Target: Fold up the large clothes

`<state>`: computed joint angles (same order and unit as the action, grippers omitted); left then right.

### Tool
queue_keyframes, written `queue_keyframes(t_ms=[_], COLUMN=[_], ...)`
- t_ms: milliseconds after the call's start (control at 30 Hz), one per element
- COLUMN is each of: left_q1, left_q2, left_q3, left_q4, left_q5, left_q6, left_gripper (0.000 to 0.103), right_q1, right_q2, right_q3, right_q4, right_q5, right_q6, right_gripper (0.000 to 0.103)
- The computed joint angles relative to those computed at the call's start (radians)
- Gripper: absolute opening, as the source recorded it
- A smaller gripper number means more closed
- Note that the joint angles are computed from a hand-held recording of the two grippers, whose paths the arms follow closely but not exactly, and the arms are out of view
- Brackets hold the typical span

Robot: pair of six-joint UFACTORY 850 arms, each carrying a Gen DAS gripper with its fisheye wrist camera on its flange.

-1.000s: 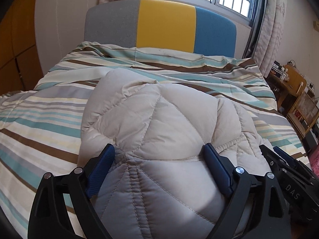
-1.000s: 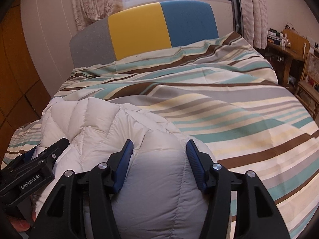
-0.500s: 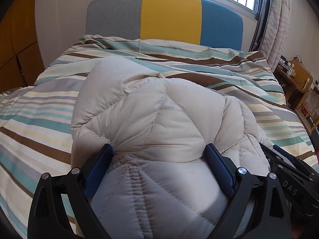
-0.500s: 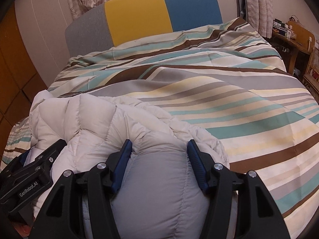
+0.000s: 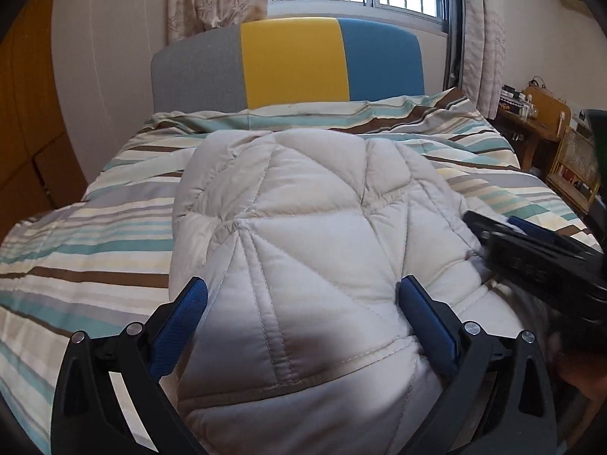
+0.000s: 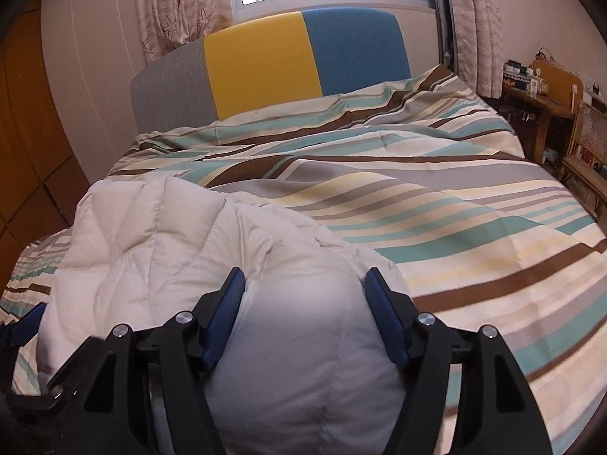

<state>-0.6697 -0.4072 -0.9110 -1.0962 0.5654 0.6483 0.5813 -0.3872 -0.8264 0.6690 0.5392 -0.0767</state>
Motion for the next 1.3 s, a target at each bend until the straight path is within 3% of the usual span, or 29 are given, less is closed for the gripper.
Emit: queue_keyframes(t_ms=[200,367,533,667,800,900,1000,1133,1300], left_q1=[0.008,0.019,0.004,-0.003,-0.032,-0.076,-0.083,-0.068,-0.070], left_q2=[-0.013,-0.045,-0.032,0.048,0.150,0.108,0.061,0.038,0.054], left_q3=[0.007,-0.026,-0.009,0.047,0.161,0.154,0.142,0.119,0.148], left_q4=[0.091,0.077,0.068,0.091,0.276,0.167,0.157,0.147,0.190], left_q5=[-0.003,-0.031,-0.003,-0.052,-0.042,0.012,0.049,0.012,0.034], left_q6=[-0.055,-0.027,-0.022,-0.015,-0.198,-0.074,-0.058,-0.025,-0.079], left_gripper=[0.100,0.100,0.100,0.100,0.100,0.100,0.100,0.100,0.100], right_q1=[0.045,-0.013,-0.017,-0.021,0.028,0.042,0.036,0.012,0.035], right_q2=[0.019,-0.012,0.020,0.127,0.212,0.200,0.143,0.103,0.118], right_q3=[0.111,0.066,0.098,0.211,0.308,0.306,0.286,0.274,0.276], right_q4=[-0.011,-0.131,-0.169,-0.276,-0.173,-0.103,-0.138,-0.224,-0.141], right_q5=[0.153,0.039,0.040,0.067,0.072,0.037,0.033,0.045,0.030], right_q6=[0.068,0.182,0.224,0.423,0.389,0.343,0.393,0.501,0.431], right_gripper=[0.071,0.074,0.076,0.079,0.079,0.082,0.084,0.087,0.088])
